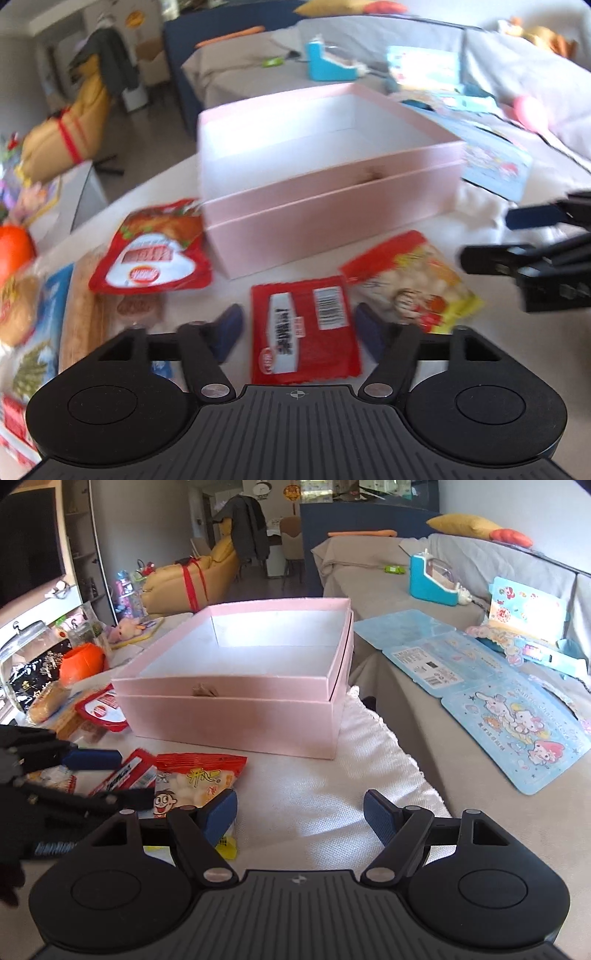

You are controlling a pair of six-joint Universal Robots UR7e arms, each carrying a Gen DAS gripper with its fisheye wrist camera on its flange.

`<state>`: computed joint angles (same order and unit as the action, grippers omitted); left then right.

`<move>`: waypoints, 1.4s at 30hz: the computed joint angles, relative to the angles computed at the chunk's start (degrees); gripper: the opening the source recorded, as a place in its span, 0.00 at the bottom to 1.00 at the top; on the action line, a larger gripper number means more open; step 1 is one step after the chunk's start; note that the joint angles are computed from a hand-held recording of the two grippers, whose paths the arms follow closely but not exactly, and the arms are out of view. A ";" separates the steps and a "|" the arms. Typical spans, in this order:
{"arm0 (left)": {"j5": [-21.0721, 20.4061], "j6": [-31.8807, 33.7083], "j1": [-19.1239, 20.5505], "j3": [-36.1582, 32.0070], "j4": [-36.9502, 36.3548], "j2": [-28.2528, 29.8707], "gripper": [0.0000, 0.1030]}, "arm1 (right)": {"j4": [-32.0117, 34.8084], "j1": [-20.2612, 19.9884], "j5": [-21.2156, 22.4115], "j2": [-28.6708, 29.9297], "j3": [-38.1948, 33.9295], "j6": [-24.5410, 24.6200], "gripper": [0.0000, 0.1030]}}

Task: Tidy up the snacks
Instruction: 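Close right tool on the milk-candy bag while left tool grips the red sausage packet, then carry both packets over the pink box and open both tools to drop them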

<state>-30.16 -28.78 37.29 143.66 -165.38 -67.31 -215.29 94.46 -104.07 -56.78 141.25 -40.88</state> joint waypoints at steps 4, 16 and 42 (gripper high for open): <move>-2.20 1.62 2.44 0.55 -5.36 -0.67 0.89 | 1.72 0.20 -0.33 -0.86 0.00 -0.16 0.74; -2.51 0.11 -3.06 4.42 -7.64 0.11 0.60 | 5.55 1.38 -2.02 -3.00 0.36 1.09 0.76; -1.44 -2.76 -11.10 7.18 -9.91 -9.28 0.57 | 24.22 7.50 -0.01 -12.20 -3.29 2.81 0.49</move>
<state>-31.60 -31.54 26.19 150.84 -175.29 -76.58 -191.07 101.96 -104.08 -68.98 137.96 -38.07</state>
